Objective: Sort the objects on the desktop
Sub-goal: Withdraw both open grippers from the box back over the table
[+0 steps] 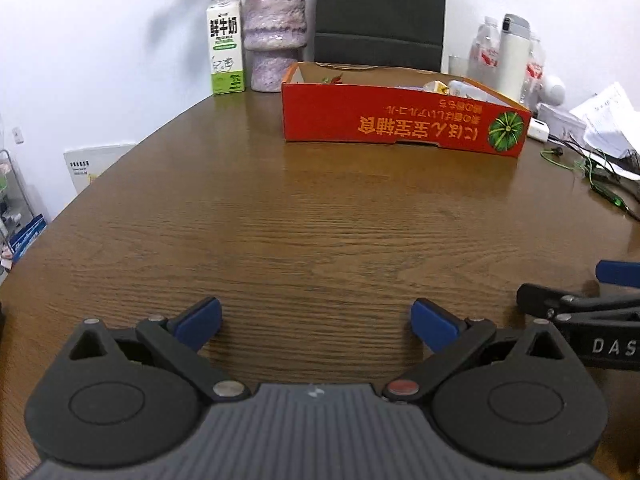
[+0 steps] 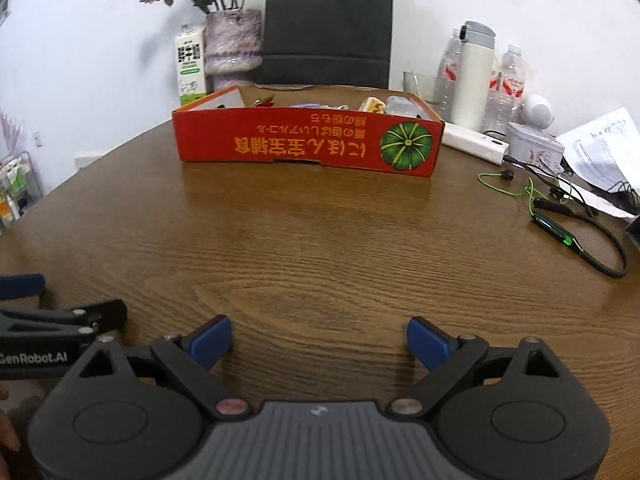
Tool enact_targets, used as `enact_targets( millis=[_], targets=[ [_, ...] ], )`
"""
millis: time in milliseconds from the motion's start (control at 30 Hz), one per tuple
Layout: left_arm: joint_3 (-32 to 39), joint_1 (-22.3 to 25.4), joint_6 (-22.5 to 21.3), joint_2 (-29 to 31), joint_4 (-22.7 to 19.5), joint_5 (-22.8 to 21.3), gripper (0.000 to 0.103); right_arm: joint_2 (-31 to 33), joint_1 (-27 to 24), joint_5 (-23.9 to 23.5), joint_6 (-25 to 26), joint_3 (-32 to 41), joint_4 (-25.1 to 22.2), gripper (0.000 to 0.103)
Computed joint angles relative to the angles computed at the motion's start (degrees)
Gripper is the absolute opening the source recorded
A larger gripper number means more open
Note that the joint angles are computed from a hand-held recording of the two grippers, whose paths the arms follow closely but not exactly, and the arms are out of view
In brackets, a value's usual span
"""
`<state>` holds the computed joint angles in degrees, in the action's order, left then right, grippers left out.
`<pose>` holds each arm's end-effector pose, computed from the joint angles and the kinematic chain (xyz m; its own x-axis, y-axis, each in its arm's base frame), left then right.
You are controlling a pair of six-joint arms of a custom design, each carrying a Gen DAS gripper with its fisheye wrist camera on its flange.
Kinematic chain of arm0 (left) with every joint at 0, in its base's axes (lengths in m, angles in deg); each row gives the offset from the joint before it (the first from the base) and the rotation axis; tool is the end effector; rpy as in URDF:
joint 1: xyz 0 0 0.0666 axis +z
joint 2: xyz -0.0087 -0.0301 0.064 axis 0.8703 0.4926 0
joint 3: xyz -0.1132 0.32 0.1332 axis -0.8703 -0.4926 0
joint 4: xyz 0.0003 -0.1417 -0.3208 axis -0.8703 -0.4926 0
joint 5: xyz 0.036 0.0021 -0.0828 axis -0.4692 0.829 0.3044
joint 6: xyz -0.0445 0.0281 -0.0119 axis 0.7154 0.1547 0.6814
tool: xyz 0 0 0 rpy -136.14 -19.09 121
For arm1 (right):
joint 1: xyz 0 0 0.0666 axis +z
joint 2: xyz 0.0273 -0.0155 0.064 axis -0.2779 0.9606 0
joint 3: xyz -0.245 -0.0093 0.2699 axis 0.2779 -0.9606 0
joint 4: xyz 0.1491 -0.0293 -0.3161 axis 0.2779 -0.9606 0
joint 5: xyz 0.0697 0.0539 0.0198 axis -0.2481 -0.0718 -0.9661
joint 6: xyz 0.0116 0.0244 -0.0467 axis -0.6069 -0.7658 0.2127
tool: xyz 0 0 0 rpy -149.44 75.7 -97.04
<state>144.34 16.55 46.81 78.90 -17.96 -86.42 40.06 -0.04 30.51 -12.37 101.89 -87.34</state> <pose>0.3626 -0.3170 0.3759 -0.6190 -0.1786 -0.7648 -0.2887 0.9574 0.0101 0.4214 0.1237 0.3889 -0.6016 -0.2394 -0.7621 -0.3668 0.9303 -0.0027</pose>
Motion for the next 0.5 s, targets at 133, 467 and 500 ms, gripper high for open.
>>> enact_targets(
  millis=[133, 467, 500],
  targets=[
    [0.4, 0.0, 0.8, 0.3, -0.6, -0.4, 0.103, 0.9, -0.2, -0.9, -0.2, 0.5, 0.1, 0.103],
    [0.1, 0.7, -0.6, 0.1, 0.5, 0.4, 0.103, 1.4, -0.6, -1.1, -0.3, 0.8, 0.4, 0.103],
    [0.1, 0.7, -0.6, 0.2, 0.5, 0.4, 0.103, 1.5, -0.6, -1.1, -0.2, 0.9, 0.4, 0.103]
  ],
)
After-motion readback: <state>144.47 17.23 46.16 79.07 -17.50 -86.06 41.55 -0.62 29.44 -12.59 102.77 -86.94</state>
